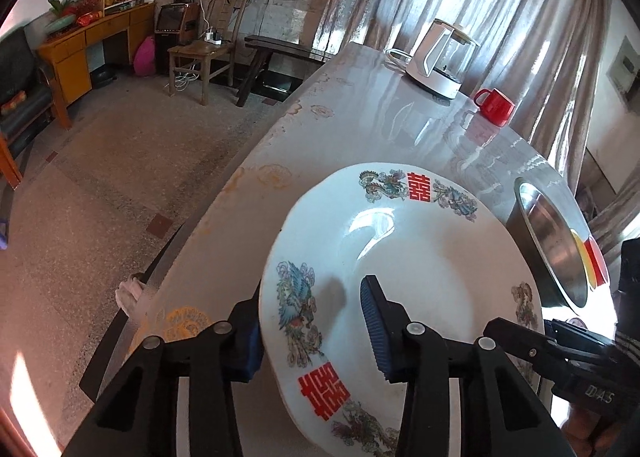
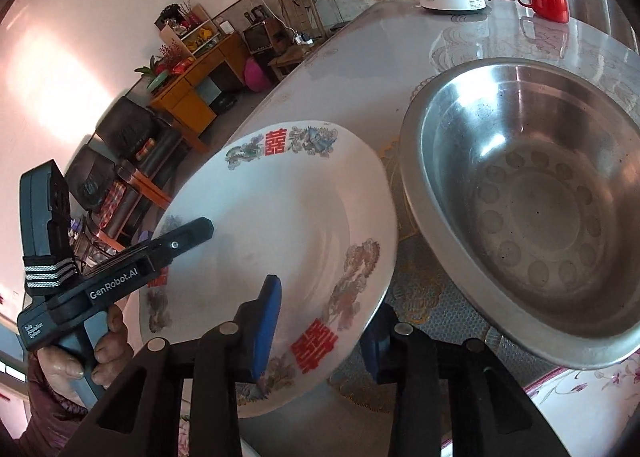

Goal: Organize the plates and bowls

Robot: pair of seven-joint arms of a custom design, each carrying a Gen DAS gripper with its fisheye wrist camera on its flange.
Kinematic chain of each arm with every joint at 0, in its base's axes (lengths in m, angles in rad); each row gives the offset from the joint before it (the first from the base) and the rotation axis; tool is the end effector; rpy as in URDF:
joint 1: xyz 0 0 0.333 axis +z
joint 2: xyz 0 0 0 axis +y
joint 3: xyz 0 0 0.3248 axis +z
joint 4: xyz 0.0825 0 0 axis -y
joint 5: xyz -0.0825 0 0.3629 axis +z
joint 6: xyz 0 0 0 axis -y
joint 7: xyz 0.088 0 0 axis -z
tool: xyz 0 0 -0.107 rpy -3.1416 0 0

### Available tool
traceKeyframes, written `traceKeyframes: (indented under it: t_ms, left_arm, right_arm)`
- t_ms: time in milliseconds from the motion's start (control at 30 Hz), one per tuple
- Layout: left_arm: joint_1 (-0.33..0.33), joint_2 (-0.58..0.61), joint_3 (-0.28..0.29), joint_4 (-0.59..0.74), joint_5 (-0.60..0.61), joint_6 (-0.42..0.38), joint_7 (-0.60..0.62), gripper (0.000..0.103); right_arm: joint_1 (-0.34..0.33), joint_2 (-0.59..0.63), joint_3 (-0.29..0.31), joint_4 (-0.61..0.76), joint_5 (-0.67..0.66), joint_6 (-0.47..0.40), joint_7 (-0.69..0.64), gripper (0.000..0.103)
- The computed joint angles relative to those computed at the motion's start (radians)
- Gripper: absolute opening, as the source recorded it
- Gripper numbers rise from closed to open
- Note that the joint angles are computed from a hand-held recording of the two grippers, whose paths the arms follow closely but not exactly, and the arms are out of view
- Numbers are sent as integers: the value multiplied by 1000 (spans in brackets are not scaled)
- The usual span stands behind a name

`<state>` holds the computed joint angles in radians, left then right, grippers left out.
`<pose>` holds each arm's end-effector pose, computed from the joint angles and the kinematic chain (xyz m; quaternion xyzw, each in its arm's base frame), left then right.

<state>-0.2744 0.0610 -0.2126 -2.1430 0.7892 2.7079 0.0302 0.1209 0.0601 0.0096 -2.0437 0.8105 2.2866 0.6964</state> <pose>0.4894 -0.2853 0.4455 -0.7901 0.5149 -0.2804 0.1791 0.5590 0.0901 0.4559 -0.8143 0.4768 0.0519 0.3268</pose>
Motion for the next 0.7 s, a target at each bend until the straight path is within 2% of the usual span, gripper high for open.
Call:
traceKeyframes:
  t_ms: [100, 233, 333, 433, 533, 633, 700]
  left_arm:
    - [2, -20, 0, -29, 28, 42, -27, 40]
    - [-6, -29, -12, -30, 62, 30, -35, 40]
    - [-4, -40, -16, -49, 60, 62, -18, 41]
    - [-1, -22, -16, -37, 41, 47, 0, 41]
    - [-5, -2, -8, -13, 82, 34, -37, 42]
    - [-6, 7, -5, 2, 47, 30, -18, 45]
    - [-11, -1, -3, -2, 75, 34, -32, 44]
  right_arm:
    - [-1, -12, -2, -12, -10, 11, 0, 35]
    - [3, -25, -2, -27, -24, 36, -2, 35]
    - [3, -34, -7, -39, -28, 41, -10, 35]
    - [3, -20, -6, -22, -31, 35, 15, 32]
    - [2, -18, -6, -20, -27, 28, 12, 33]
    - [0, -17, -6, -17, -25, 23, 5, 33]
    - [1, -24, -5, -27, -27, 32, 3, 33]
